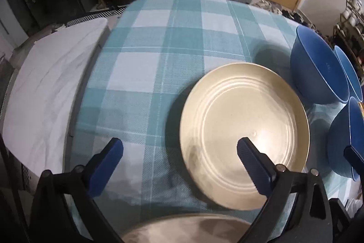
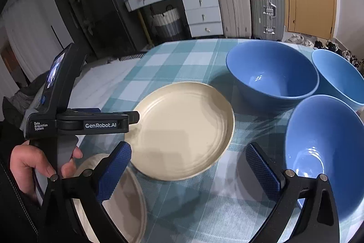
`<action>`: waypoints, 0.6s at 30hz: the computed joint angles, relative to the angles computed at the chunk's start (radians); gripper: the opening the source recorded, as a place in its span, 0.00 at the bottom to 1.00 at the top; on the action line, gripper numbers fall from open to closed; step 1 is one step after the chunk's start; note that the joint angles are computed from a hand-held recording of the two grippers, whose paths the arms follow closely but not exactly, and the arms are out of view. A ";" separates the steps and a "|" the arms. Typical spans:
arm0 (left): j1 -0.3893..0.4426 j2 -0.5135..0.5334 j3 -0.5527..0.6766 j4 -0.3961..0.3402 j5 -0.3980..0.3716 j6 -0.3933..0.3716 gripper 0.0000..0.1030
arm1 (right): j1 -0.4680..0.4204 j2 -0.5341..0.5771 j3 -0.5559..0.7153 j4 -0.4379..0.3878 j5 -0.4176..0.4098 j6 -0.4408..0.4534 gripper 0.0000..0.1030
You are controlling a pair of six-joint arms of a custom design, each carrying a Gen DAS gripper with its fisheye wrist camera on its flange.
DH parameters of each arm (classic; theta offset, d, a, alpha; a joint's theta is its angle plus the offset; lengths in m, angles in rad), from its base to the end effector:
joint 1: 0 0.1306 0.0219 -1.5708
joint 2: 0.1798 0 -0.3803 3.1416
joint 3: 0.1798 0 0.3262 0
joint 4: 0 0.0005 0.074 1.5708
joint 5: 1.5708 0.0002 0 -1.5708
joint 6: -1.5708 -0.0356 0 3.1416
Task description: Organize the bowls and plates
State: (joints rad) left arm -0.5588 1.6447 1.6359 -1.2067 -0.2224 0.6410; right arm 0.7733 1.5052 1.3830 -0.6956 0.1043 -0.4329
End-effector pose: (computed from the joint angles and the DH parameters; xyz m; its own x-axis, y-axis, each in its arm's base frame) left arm 0.4119 -0.2489 0.3939 -0.9075 -0.1205 -0.4025 -0.1130 0.9927 -0.0423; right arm 0.3347 0.3209 0.3887 -0.7440 -0.1432 -0.6526 -0.3653 0.9050 0.2179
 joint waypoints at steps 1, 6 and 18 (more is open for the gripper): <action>0.003 0.007 0.007 -0.005 0.006 -0.008 0.90 | -0.004 0.011 0.016 -0.011 -0.009 0.000 0.99; 0.014 0.029 0.019 -0.007 0.033 -0.037 0.57 | -0.008 0.061 0.090 -0.054 0.000 0.021 0.99; 0.046 0.010 -0.030 0.039 0.117 -0.073 0.03 | -0.030 0.210 0.331 -0.275 -0.045 0.087 0.99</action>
